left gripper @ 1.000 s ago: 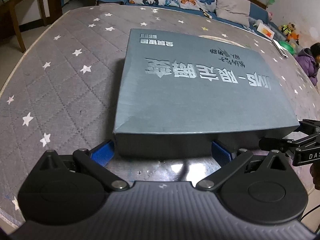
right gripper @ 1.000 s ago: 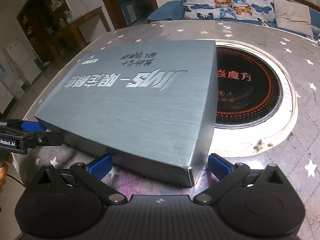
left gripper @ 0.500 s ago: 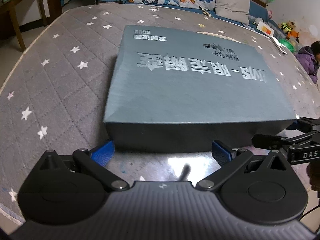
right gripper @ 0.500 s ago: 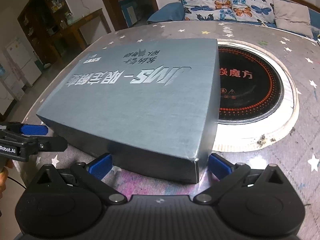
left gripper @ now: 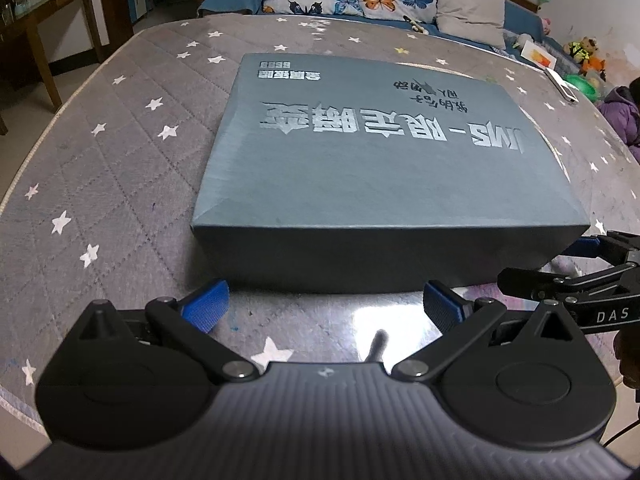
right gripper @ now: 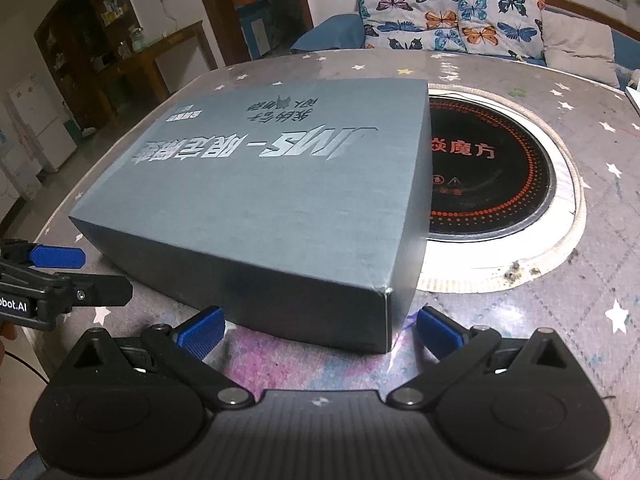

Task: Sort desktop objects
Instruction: 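Lower the dark grey box flat onto the mat with both grippers, then open both grippers and pull them back from the dark grey box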

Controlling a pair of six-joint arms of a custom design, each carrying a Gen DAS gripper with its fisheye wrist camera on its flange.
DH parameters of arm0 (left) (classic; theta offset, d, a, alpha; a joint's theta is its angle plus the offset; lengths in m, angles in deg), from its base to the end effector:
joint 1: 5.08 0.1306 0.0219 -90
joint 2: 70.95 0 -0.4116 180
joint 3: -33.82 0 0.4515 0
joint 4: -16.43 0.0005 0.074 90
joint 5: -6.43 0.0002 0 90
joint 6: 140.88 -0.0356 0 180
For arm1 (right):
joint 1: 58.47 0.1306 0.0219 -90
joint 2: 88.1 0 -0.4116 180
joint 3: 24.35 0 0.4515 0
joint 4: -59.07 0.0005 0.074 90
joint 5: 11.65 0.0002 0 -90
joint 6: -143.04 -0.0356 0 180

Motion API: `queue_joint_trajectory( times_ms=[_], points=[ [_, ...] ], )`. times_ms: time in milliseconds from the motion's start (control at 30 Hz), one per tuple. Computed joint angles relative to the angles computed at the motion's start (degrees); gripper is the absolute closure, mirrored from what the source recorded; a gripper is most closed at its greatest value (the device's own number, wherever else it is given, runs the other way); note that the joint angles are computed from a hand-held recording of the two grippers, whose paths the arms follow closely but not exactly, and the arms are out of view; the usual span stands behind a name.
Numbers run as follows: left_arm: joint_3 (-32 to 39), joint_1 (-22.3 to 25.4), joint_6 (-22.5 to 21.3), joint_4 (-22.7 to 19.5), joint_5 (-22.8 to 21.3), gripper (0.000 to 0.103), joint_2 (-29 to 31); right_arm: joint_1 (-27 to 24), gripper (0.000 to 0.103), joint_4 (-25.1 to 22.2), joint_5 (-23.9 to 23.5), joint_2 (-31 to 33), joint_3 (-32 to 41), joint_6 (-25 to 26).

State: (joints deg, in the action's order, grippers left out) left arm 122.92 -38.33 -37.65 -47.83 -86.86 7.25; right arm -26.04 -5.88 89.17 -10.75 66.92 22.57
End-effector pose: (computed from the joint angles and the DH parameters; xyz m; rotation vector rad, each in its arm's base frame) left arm 0.3741 -0.2434 0.5309 0.4144 2.4854 -0.2627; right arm 0.3739 0.2290 0.5560 0.0403 2.4562 0.2549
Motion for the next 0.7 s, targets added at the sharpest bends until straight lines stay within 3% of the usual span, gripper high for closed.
queue_joint_trajectory(
  times_ms=[400,700],
  points=[
    [-1.3,-1.8,0.5,0.8,-2.8,0.0,-1.5,1.4,0.0,-0.2,3.5,-0.9,-0.7,0.5],
    [-3.7,-0.3,1.7,1.4,-5.8,0.0,-4.1,1.1,0.0,-1.3,6.6,-2.2,-1.4,4.4]
  ],
)
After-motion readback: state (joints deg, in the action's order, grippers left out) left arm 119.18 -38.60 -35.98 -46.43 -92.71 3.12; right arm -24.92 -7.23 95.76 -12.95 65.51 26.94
